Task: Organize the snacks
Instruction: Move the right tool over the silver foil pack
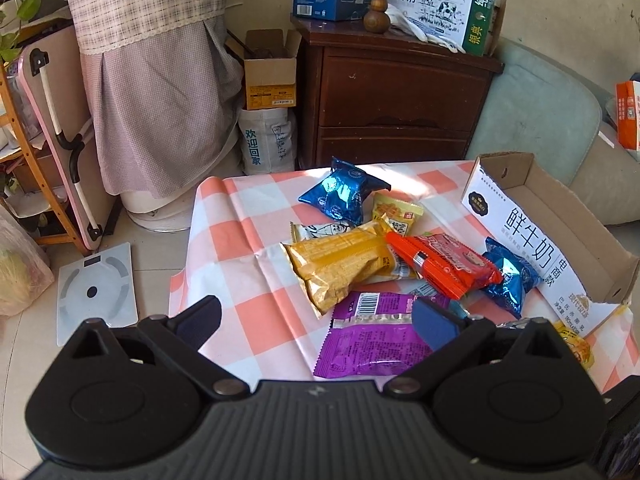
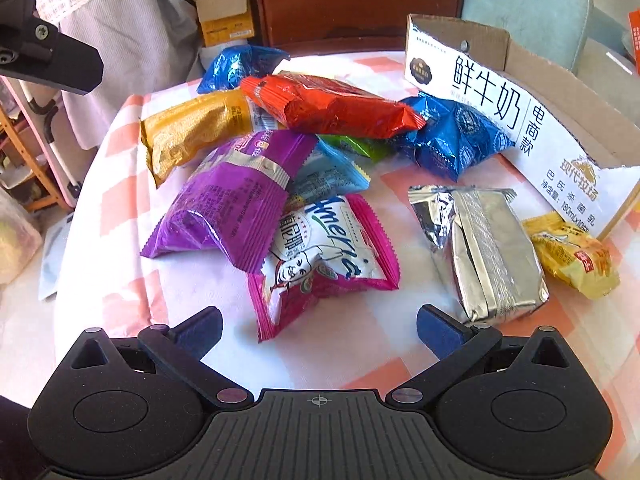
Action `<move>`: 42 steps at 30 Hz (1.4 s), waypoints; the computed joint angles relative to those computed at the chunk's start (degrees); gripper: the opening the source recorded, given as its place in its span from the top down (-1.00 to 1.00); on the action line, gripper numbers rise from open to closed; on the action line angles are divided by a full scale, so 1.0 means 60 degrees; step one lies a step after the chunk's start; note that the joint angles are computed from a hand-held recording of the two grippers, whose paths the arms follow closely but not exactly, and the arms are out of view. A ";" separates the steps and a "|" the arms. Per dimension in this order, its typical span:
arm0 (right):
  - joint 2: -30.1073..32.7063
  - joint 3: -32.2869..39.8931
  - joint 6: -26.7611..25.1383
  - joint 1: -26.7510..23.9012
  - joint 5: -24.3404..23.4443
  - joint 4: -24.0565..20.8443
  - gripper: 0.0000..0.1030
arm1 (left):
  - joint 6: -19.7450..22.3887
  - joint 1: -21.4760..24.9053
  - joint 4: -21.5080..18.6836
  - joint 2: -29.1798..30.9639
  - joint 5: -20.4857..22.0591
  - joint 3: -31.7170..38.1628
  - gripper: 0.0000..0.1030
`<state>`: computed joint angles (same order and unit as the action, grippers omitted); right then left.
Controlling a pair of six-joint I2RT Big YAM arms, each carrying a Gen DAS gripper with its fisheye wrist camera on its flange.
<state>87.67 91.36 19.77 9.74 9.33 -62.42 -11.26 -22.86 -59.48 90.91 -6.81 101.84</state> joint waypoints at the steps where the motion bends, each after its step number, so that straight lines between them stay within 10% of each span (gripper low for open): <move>1: -0.0002 0.0148 0.0016 -0.0044 -0.0058 -0.0365 -1.00 | 0.0027 -0.0013 -0.0016 -0.0012 -0.0075 -0.0013 -0.96; 10: -0.0412 0.0888 -0.0421 -0.0844 -0.0350 -0.1146 -1.00 | 0.0952 -0.0082 -0.0190 -0.0188 -0.0314 -0.0287 -0.96; 20: -0.0112 0.0932 0.0343 -0.2609 -0.1105 -0.1244 -1.00 | -0.0009 0.0110 -0.0480 0.0006 -0.0121 -0.0330 -0.96; 31: 0.0083 0.0563 0.0452 -0.2438 -0.1256 -0.0252 -1.00 | -0.0083 -0.0117 -0.0801 0.0346 -0.0524 -0.0091 -0.96; 36: 0.0341 0.0919 0.0767 -0.2322 -0.2819 -0.0894 -1.00 | 0.0025 -0.0193 -0.0899 0.0404 -0.0741 -0.0021 -0.96; 42: 0.0220 0.1454 -0.0531 -0.1534 -0.0847 -0.0849 -1.00 | 0.0069 -0.0227 -0.1033 0.0476 -0.0793 0.0095 -0.96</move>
